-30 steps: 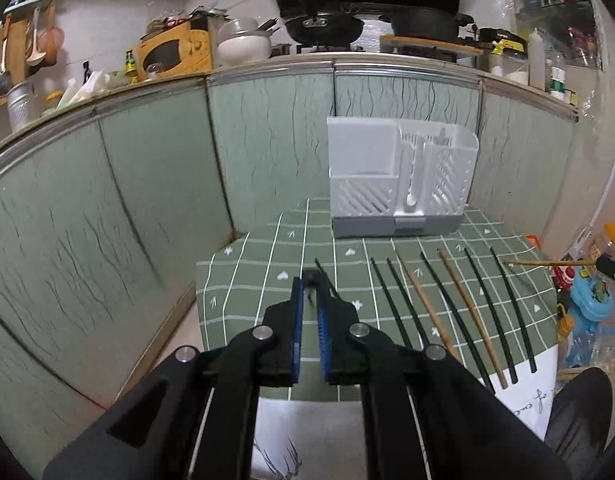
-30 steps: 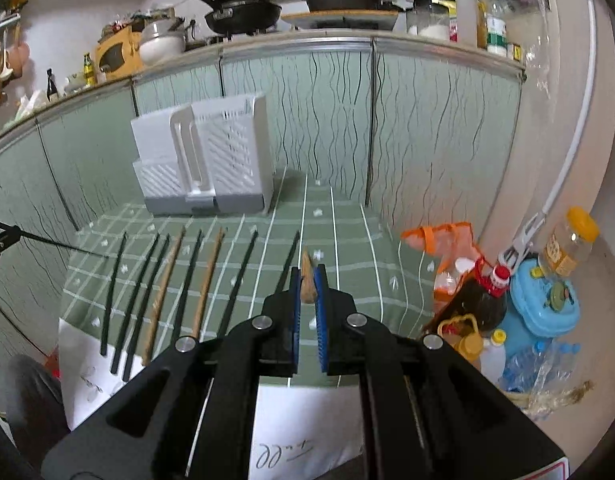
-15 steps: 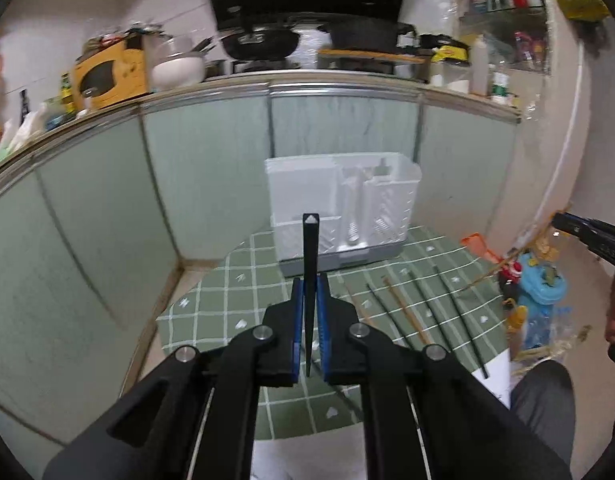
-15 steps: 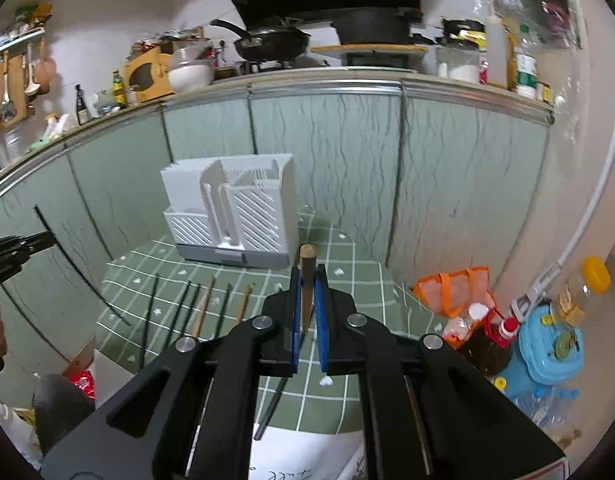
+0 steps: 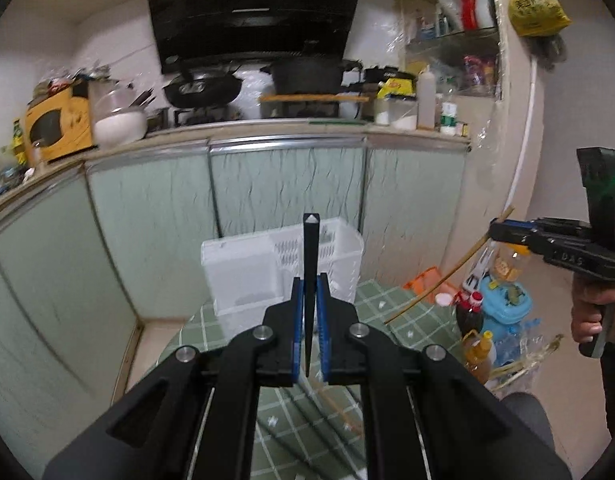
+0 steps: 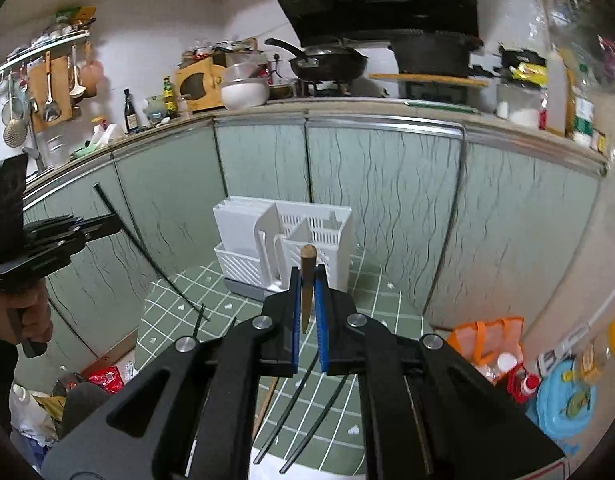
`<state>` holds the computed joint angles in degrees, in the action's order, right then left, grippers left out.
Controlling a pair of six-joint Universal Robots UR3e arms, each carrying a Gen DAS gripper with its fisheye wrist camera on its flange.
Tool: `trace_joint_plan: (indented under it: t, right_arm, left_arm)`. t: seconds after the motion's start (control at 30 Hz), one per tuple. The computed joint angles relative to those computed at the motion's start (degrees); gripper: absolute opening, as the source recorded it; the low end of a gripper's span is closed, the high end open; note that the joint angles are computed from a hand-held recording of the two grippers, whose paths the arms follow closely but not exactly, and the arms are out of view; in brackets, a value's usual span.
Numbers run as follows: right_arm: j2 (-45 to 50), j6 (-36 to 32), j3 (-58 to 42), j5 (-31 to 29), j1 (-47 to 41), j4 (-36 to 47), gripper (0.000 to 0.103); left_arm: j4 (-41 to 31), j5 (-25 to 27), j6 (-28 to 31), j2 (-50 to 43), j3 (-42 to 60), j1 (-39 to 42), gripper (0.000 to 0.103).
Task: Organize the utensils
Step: 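Carry the black chopstick in the left tool to the white caddy while the right tool carries the wooden one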
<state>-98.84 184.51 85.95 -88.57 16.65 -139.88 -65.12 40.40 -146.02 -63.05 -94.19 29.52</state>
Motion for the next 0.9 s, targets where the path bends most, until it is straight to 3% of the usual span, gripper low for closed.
trace_joint_plan:
  t: [0.13,0.3,0.47,0.67,0.83,0.9]
  right_arm:
    - [4.7,-1.1,-9.3,1.9,-1.2,3.5,0.006]
    - [12.1,-2.6,-22.7,3.6,-3.3,8.7,0.006]
    - [21.3,-4.4,-38.2,6.3,-5.8,15.1,0.006]
    - [31.4,-4.9,-52.6,9.9,-8.9,20.6,0.006]
    - [35.7,-5.7,-54.0,10.9,-9.8,19.5,0.006]
    - [35.9,-6.1,-51.8,11.2,-9.9,17.6,0.006]
  left_arm:
    - [5.6,2.5,-5.6,-8.2,7.4,-6.0,0.008]
    - [7.2,4.2,-11.3,-19.5,20.7,-11.8,0.008]
    - [3.4,4.0,-16.5,-33.2,39.9,-15.6,0.008]
    - [-1.2,8.4,-18.5,-48.6,61.4,-20.4,0.008]
    - [1.9,10.9,-18.6,-54.6,64.1,-22.8,0.008]
    - [5.2,12.1,-19.0,-55.1,60.7,-23.5,0.008]
